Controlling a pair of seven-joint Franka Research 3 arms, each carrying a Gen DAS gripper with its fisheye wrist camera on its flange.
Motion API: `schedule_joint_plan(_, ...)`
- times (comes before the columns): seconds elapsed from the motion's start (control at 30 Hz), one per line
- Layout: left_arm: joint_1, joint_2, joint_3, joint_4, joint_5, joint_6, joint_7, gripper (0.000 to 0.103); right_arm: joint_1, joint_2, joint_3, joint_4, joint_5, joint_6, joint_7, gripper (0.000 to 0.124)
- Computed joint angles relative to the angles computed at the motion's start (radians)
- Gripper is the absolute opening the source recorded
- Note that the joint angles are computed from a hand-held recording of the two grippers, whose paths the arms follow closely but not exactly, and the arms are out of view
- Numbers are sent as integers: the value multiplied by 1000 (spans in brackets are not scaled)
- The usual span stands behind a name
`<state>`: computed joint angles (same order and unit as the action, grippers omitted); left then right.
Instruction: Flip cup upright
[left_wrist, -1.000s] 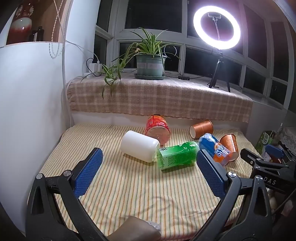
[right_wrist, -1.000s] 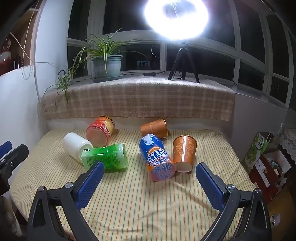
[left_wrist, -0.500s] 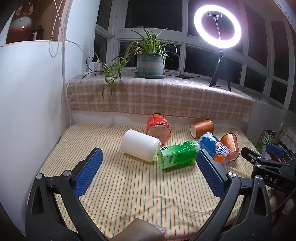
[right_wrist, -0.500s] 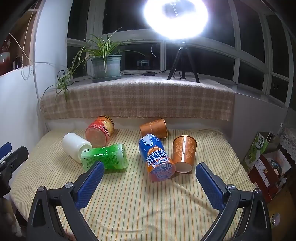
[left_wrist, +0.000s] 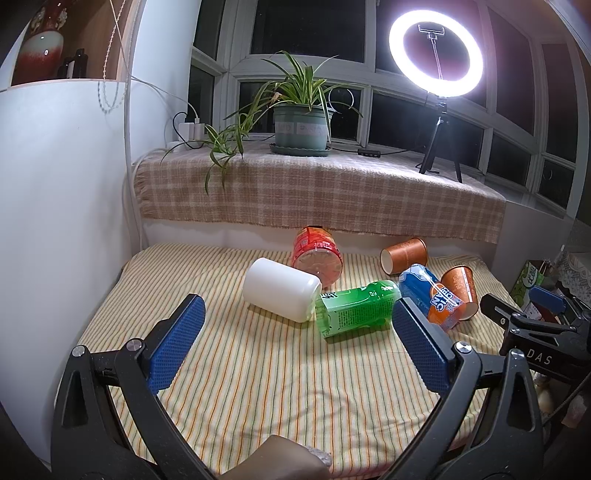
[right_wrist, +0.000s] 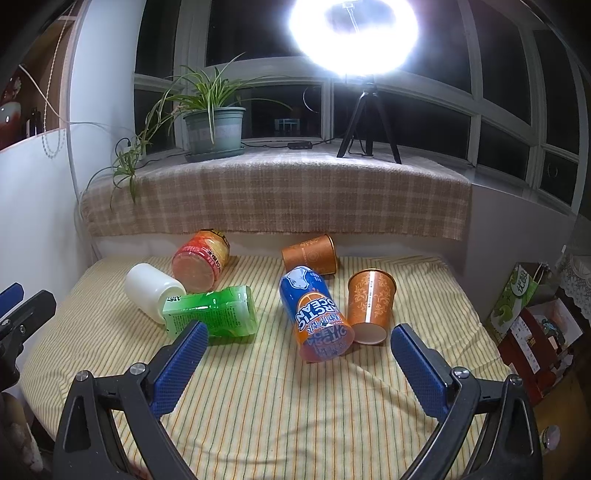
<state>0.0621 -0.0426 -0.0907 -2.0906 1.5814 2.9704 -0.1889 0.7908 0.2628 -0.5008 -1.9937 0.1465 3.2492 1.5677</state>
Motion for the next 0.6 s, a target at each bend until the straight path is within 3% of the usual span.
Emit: schedule_joint_plan(0.6,0,0,0,-1,-7,1,7,103,-21,-5,19,0,-18,-6,17,101)
